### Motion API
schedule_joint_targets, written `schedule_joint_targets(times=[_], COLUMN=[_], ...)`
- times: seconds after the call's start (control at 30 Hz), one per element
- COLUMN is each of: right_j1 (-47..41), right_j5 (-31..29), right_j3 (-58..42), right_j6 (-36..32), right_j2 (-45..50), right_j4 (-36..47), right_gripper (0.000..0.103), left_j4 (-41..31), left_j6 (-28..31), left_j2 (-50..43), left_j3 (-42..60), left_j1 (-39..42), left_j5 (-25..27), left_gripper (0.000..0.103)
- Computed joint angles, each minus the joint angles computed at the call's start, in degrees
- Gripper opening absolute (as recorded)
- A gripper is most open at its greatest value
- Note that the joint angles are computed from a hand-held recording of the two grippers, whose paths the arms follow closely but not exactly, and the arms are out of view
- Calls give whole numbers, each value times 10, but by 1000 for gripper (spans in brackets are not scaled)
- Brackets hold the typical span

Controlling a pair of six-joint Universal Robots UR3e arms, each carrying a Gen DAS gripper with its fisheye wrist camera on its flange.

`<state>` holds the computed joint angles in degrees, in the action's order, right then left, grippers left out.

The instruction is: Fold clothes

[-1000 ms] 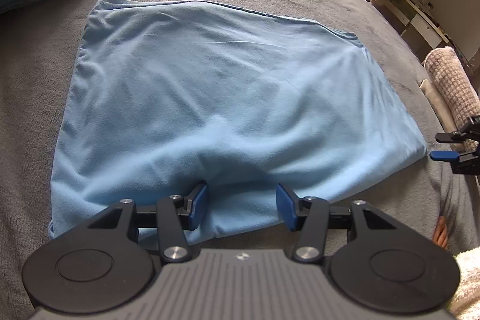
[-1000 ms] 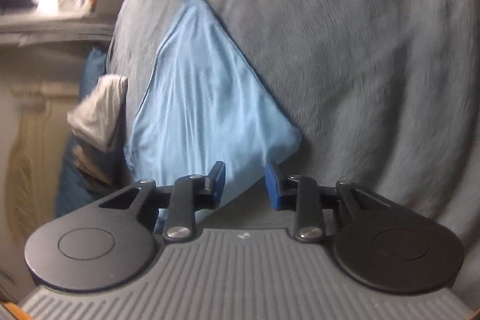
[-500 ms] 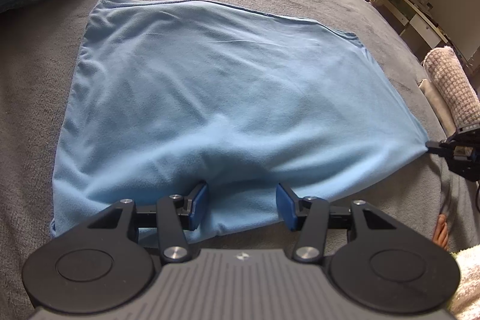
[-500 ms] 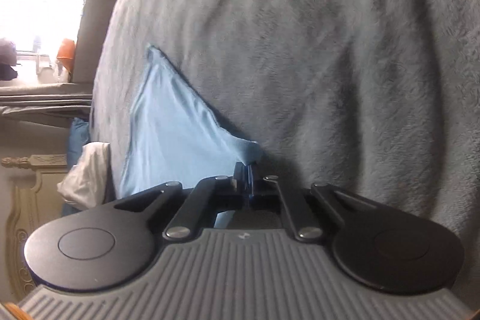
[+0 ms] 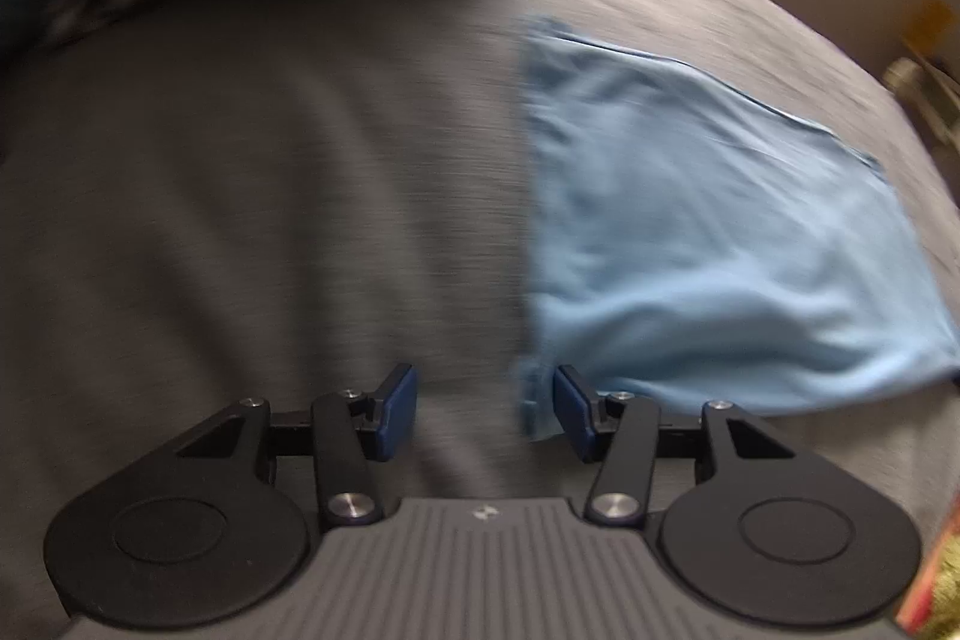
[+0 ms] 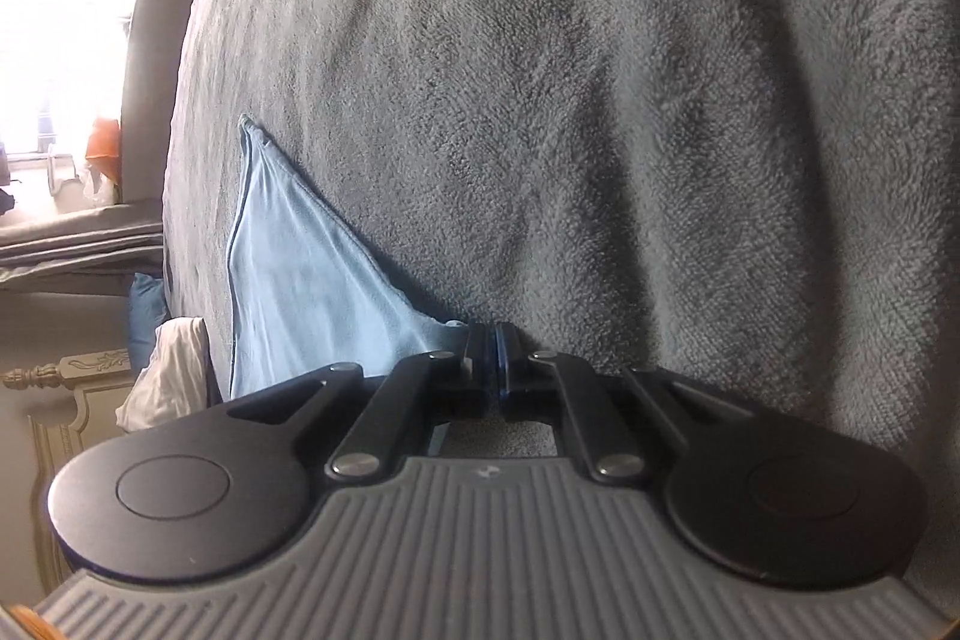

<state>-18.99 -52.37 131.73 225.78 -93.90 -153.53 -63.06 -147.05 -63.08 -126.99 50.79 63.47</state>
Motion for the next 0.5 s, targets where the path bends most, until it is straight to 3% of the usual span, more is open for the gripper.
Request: schedule_joint_targets(times=[0.07,0.13,0.3,0.37,0.5], right_j1=[6,12,12,14,17], right_j5=[-2,-7,-9,-10,-13], right_j3=[-2,-8,-13,-14,-14], right_j6=[9,14,15,19,27], right_j2=[8,14,8,7,6], right_j4=[-10,-11,0,0,-3], right_gripper=[2,2,4,4,4], left_j4=[-65,-145,-323,-333,-275], left_j6=[22,38,66,59,2], left_j2=[17,27,-10,-21,-44], left_j3=[14,31,66,62,45], left_j1=[65,114,154,149,130], left_j5=[-25,-66,-140,-155,-156], left_gripper=[45,49,50,50,49])
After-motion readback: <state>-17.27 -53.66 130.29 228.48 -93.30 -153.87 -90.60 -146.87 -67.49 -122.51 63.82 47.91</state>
